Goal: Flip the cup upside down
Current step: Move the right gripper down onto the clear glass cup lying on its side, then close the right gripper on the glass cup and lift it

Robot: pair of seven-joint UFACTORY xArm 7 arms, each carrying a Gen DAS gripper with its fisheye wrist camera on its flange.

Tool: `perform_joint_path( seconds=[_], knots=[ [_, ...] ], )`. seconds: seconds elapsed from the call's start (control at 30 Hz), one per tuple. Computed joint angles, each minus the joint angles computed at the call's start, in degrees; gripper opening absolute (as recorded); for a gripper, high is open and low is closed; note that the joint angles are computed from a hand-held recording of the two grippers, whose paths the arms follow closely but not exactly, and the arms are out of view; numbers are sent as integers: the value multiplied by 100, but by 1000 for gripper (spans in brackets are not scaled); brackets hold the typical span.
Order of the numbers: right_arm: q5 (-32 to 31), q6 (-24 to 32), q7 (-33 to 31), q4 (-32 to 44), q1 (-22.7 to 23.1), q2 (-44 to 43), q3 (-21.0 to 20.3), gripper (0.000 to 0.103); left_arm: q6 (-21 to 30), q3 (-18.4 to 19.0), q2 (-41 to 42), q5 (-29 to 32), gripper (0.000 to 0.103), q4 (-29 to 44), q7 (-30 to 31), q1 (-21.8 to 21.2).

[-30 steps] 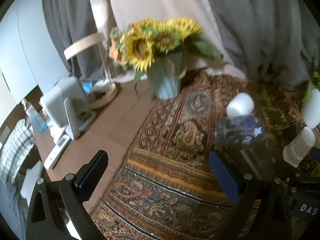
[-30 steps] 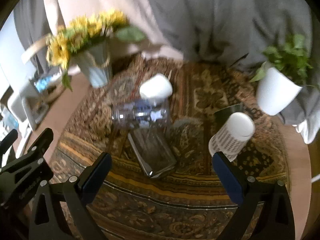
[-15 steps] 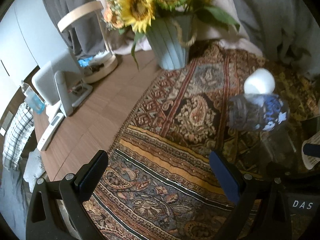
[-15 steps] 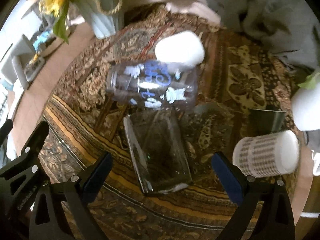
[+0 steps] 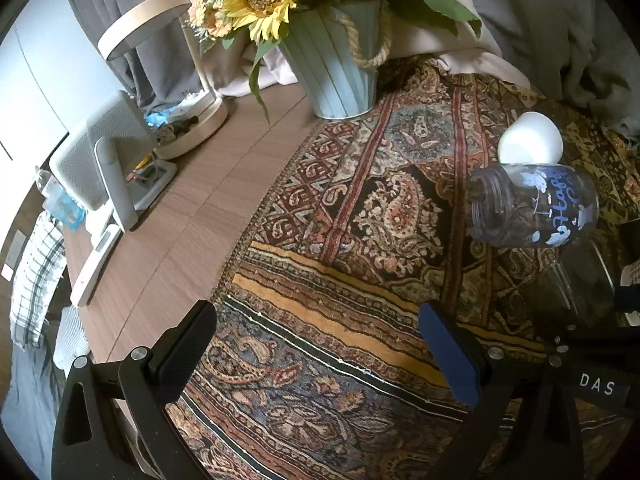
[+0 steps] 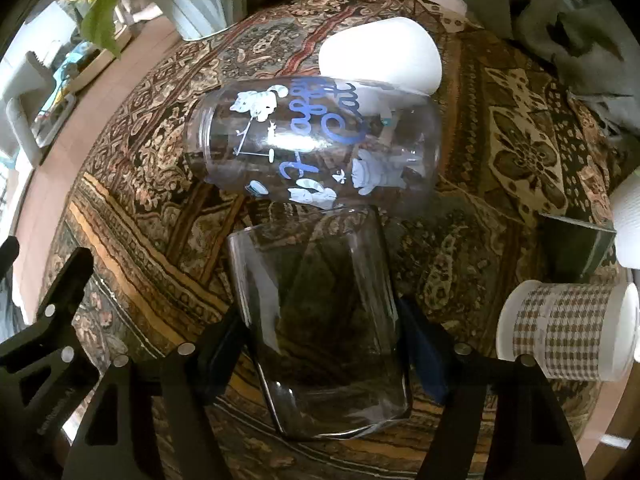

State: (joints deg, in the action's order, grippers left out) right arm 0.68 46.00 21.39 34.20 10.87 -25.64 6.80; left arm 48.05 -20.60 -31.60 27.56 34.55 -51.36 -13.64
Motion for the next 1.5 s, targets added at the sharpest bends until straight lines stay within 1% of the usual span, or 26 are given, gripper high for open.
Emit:
perform_joint_path(
  seconds=[0.17,0.27,0.4,0.53,0.67,0.83,0.87,0.9,0.97,1.0,1.03,1.07,1.1,1.27,1.37,1.5],
  knots=[
    [202,175,540,-97,-79,-269,4,71,-258,195,-159,-45,103,-71,426,-65],
    [276,439,1139,-253,-133,-668,105,71,-432,297,-317,-129,103,-149,756,-59],
    [342,786,2012,-447,-189,-1234,257,70,-683,419,-563,-274,103,-311,1360,-80],
    [330,1116,2771,-590,-160,-1650,408,70,-863,452,-715,-451,103,-438,1872,-74],
    [428,1459,3035,-584,6,-1872,340,69,-989,463,-861,-681,103,-526,2191,-43],
    [508,1949,3291,-585,170,-2241,391,69,-1123,423,-1117,-907,103,-655,2482,-76],
    [536,1986,3418,-566,240,-2228,382,69,-1144,438,-1174,-970,103,-680,2548,-109],
    [734,2002,3786,-539,71,-2231,503,69,-1161,424,-1196,-1016,103,-688,2576,-103],
    [839,2112,3969,-488,187,-2206,476,69,-1193,396,-1236,-1108,103,-718,2611,-108],
    [893,2160,3947,-477,253,-2169,426,69,-1196,394,-1237,-1160,103,-733,2638,-124],
    [901,2105,4036,-459,312,-2067,425,69,-1195,394,-1225,-1209,103,-745,2661,-134],
    [1097,1938,4366,-480,131,-1972,529,69,-1182,400,-1194,-1251,103,-751,2697,-144],
    [1091,1873,4455,-504,190,-1876,492,69,-1174,402,-1176,-1274,103,-761,2724,-136],
    [826,1679,4351,-468,221,-1551,379,69,-1100,304,-1114,-1244,103,-738,2578,71],
    [763,1568,4271,-493,203,-1374,298,69,-1084,233,-1124,-1148,103,-739,2520,135],
    [673,1444,4289,-561,153,-1348,281,68,-1061,202,-1090,-1082,103,-691,2447,162]
  ],
)
